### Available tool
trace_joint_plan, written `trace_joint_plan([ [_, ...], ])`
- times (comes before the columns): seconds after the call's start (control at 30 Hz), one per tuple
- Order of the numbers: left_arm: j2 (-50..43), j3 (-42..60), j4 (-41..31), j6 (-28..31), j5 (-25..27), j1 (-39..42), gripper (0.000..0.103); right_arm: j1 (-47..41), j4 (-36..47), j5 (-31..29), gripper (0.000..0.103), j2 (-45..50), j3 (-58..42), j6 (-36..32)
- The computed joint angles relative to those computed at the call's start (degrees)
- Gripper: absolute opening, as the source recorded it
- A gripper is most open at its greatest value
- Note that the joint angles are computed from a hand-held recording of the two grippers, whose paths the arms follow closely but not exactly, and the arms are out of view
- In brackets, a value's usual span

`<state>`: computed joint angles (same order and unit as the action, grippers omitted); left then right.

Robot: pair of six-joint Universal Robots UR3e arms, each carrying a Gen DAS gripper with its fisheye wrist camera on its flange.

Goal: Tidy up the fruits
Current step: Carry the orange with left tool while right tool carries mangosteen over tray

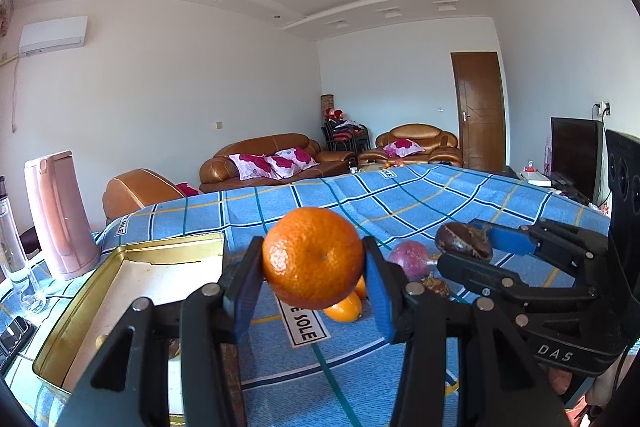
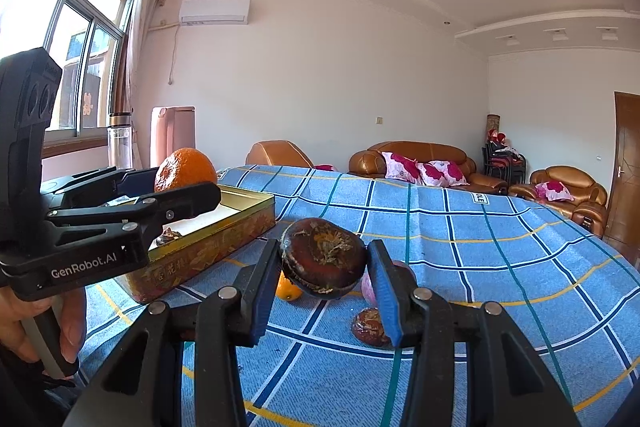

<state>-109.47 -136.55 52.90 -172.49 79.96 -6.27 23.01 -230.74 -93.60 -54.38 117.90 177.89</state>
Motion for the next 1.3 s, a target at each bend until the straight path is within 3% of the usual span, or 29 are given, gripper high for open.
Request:
trace_joint_plan([
  [0.77,4.27,-2.7,-3.18,-1.3,-2.48,7.25,0.049,4.14,17.11,-2.23,0.046,-1.99,-11.49,-1.99],
  [1.3,6.27,-4.21,-4.8,-1.17,-4.49,13.27,0.049,7.8,28.87,-3.45,0.046,1.58,-25.89,-4.4],
])
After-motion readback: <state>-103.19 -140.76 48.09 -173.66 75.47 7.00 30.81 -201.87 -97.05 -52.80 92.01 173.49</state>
